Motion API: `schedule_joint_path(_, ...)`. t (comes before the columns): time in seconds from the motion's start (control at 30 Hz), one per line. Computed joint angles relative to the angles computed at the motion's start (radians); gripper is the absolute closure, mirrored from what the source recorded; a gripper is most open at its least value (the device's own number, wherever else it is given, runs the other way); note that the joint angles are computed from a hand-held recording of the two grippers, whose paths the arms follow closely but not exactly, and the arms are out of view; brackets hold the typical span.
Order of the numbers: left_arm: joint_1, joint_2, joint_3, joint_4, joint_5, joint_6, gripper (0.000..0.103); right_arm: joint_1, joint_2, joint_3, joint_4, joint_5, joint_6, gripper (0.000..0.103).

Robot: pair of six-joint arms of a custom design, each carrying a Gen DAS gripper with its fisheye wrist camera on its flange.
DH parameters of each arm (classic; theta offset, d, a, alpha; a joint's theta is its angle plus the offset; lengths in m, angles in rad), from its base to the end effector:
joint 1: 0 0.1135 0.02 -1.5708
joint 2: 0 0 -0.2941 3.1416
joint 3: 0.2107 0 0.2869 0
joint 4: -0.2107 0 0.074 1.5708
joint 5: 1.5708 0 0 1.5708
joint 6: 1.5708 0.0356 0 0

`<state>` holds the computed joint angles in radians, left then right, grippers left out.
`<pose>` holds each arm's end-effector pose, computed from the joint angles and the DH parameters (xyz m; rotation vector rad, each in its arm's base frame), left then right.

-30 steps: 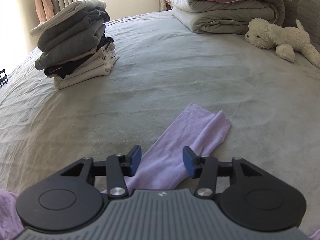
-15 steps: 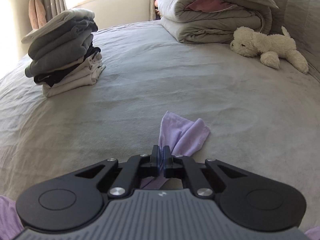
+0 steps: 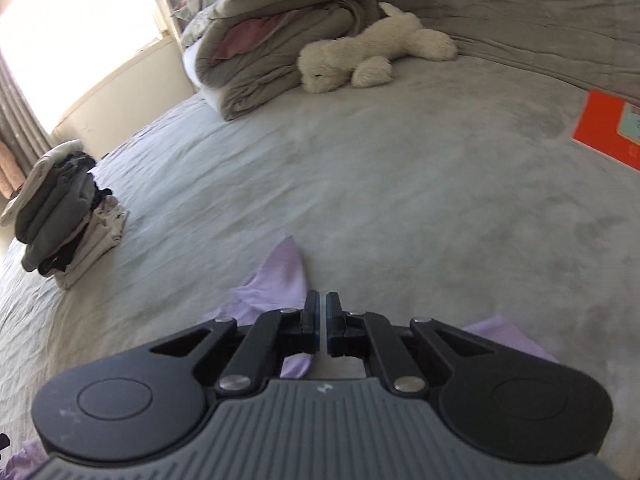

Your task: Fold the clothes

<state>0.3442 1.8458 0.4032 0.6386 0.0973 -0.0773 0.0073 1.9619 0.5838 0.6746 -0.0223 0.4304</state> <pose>0.2564 0.0882 0.0472 -0.4502 2.3268 0.0128 0.3283 0.0032 0.0506 0.4687 2.2385 0.2548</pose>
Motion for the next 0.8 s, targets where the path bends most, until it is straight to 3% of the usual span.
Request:
schedule_joint_path(0.07, 0.005, 0.000, 0.001, -0.007, 0.014, -0.007, 0.000, -0.027, -0.011, -0.024, 0.018, -0.019, -0.010, 0.098)
schedule_joint_path(0.1, 0.004, 0.001, -0.001, -0.003, 0.014, -0.010, 0.000, -0.024, -0.005, -0.026, 0.041, -0.040, -0.033, 0.088)
schedule_joint_path(0.17, -0.005, 0.005, -0.004, 0.008, -0.001, -0.015, 0.000, -0.007, 0.013, -0.009, 0.062, -0.071, -0.084, 0.085)
schedule_joint_path(0.23, -0.018, 0.011, -0.006, 0.019, -0.020, -0.014, 0.000, 0.032, 0.046, 0.039, 0.037, -0.072, -0.159, 0.058)
schedule_joint_path(0.3, -0.025, 0.013, -0.006, 0.020, -0.027, -0.015, 0.000, 0.082, 0.082, 0.099, -0.009, -0.038, -0.256, 0.048)
schedule_joint_path(0.47, -0.039, 0.009, -0.016, 0.036, -0.043, -0.010, 0.000, 0.180, 0.201, 0.236, -0.076, 0.146, -0.477, 0.048)
schedule_joint_path(0.5, -0.038, 0.008, -0.017, 0.037, -0.041, -0.009, 0.001, 0.186, 0.220, 0.253, -0.093, 0.182, -0.493, 0.056)
schedule_joint_path(0.53, -0.035, 0.007, -0.016, 0.035, -0.035, -0.010, 0.000, 0.181, 0.228, 0.252, -0.083, 0.186, -0.495, 0.080)
schedule_joint_path(0.57, -0.031, 0.006, -0.015, 0.032, -0.031, -0.012, 0.000, 0.170, 0.219, 0.241, -0.078, 0.179, -0.468, 0.096)
schedule_joint_path(0.6, -0.028, 0.004, -0.014, 0.030, -0.029, -0.013, 0.000, 0.159, 0.208, 0.231, -0.074, 0.170, -0.439, 0.099)
schedule_joint_path(0.8, 0.005, -0.023, -0.019, 0.023, 0.007, -0.020, 0.000, 0.065, 0.071, 0.025, 0.131, 0.076, -0.204, 0.100)
